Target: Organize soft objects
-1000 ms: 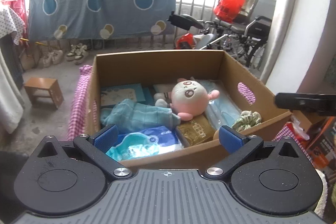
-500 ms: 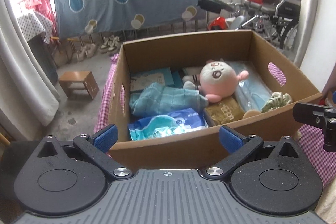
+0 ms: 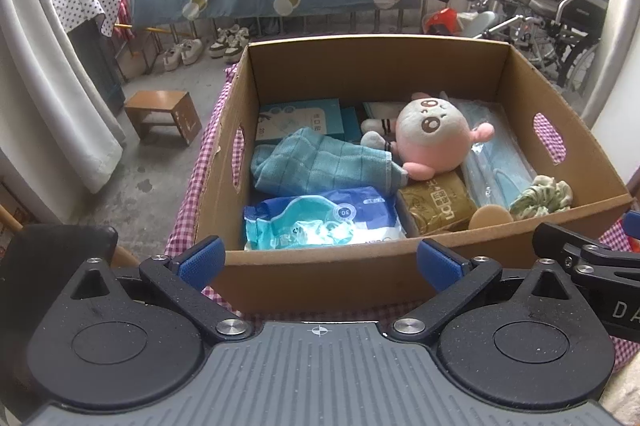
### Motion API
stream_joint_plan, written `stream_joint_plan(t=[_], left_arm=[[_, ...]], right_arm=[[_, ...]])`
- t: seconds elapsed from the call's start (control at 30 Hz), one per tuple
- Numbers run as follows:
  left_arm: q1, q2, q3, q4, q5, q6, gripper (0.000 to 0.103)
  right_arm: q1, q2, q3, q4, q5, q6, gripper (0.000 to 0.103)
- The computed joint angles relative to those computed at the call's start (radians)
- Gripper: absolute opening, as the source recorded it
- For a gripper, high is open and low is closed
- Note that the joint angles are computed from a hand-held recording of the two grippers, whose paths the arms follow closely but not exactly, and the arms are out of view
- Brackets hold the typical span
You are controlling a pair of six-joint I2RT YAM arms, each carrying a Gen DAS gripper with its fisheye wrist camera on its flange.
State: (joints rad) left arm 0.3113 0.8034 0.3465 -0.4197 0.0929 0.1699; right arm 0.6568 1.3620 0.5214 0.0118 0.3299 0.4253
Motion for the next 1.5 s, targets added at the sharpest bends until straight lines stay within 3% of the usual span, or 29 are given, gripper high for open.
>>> stream_joint_plan(t=[0.5,1.5], left_arm=[[-0.033,-0.006,0.004,-0.010,-0.031,-0.023,0.102],[0.056,-0.005,0.020,-0.052,0.055,0.037,0.102]], right_arm=[[-0.029,0.003,0.018,-0.044,-0.009,-0.016,0.103],[0.005,-0.020,0.032,-0.096,0.026,-0.013,0.103]])
